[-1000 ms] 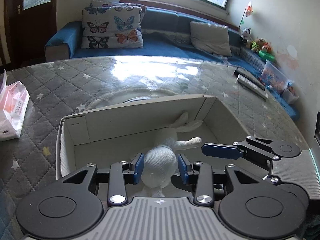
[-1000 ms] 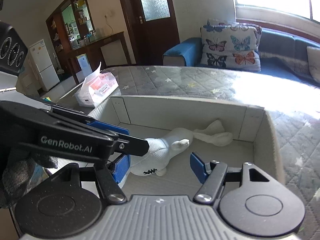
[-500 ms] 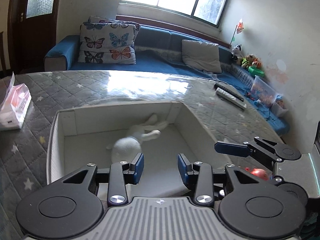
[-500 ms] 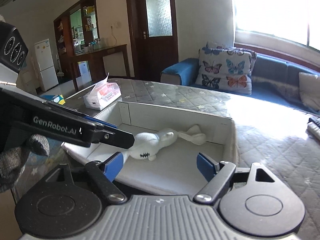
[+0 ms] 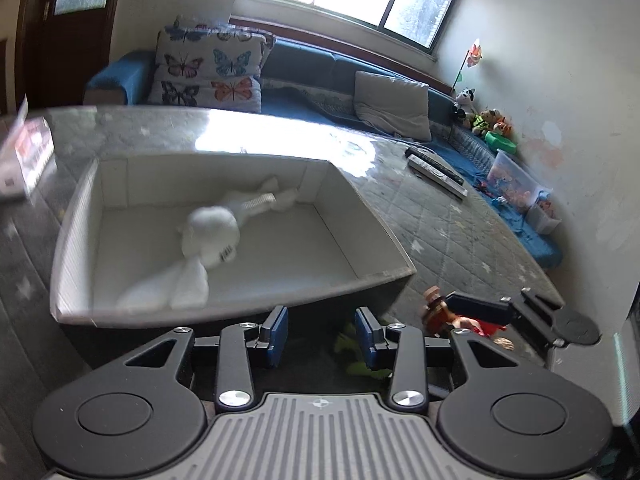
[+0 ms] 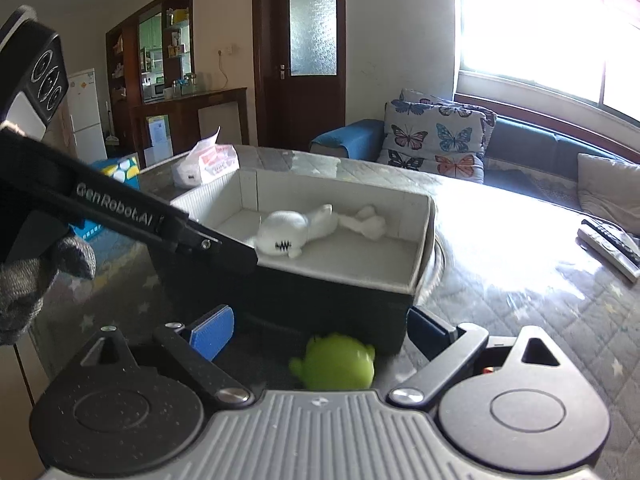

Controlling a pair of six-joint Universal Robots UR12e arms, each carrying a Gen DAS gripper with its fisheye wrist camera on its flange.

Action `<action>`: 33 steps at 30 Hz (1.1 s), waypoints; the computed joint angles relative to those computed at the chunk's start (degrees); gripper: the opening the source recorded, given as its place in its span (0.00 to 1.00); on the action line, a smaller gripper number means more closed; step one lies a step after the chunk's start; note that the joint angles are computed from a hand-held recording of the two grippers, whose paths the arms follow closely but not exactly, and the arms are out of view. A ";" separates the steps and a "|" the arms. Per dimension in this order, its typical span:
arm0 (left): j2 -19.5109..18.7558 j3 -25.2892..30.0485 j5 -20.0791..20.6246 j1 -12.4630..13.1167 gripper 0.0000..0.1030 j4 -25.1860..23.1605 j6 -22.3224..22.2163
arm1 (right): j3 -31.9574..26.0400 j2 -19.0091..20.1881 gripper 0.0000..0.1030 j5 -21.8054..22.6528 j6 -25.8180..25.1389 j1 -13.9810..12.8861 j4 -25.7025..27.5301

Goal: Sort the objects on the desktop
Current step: 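Move the left gripper back to the toy pile over the green alien toy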

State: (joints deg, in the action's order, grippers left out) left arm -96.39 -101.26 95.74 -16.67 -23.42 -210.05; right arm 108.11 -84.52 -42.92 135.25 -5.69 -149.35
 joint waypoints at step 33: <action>-1.43 -2.03 -6.70 0.60 0.39 4.80 -7.84 | 2.76 -0.62 0.90 -1.16 -4.20 0.51 1.82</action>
